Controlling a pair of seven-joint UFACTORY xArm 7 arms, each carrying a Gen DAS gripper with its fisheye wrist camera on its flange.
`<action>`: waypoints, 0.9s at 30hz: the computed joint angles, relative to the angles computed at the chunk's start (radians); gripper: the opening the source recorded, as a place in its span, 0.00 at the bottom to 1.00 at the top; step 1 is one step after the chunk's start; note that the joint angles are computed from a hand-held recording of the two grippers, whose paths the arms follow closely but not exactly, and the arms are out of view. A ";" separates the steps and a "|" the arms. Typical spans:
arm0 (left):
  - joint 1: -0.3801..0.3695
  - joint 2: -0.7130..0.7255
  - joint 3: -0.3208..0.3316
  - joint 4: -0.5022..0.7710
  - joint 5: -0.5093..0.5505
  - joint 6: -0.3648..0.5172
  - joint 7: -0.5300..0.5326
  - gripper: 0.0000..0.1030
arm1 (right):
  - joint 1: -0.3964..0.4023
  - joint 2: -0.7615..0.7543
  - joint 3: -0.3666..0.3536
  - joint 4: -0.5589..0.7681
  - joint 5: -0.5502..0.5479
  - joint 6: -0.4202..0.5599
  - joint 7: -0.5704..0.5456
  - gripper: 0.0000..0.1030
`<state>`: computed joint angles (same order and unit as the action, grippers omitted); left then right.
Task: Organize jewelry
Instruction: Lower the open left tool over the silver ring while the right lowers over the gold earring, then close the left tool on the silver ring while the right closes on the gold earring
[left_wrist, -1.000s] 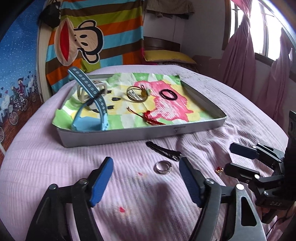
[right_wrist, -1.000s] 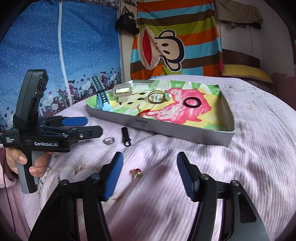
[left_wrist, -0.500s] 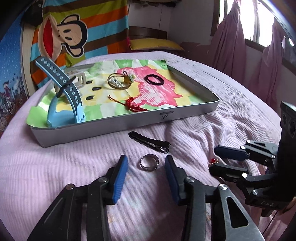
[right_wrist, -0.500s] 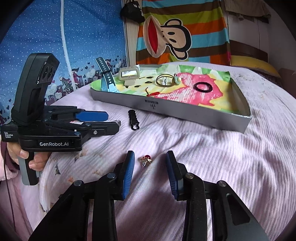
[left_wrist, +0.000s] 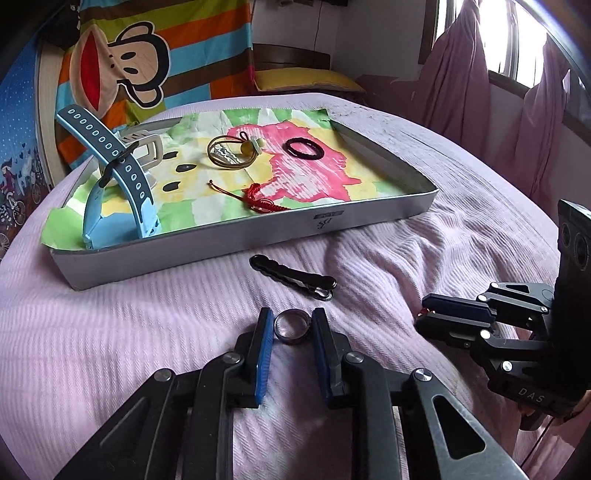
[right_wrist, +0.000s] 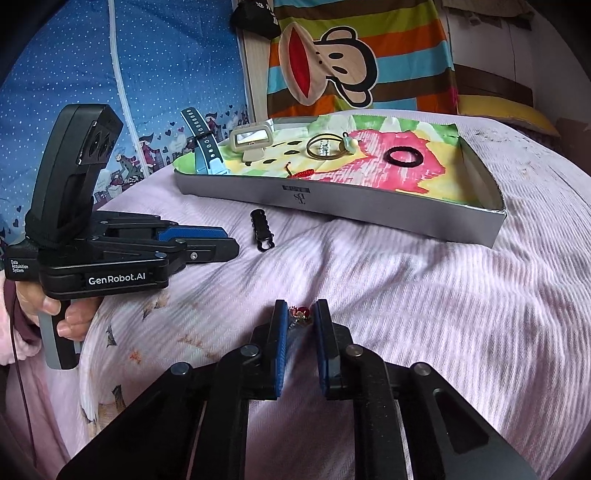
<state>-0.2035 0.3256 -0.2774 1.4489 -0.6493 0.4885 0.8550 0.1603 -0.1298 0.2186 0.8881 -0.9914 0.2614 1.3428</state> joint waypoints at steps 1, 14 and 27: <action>0.001 -0.001 -0.001 -0.001 -0.002 -0.001 0.002 0.19 | 0.000 0.000 0.000 0.000 0.000 0.000 0.000 0.12; 0.017 -0.055 -0.013 -0.026 -0.160 -0.021 0.109 0.19 | -0.036 -0.065 0.033 -0.016 -0.189 -0.009 0.189 0.11; 0.001 -0.033 -0.001 0.076 -0.183 -0.011 0.114 0.19 | -0.051 -0.051 0.023 0.078 -0.234 -0.009 0.186 0.01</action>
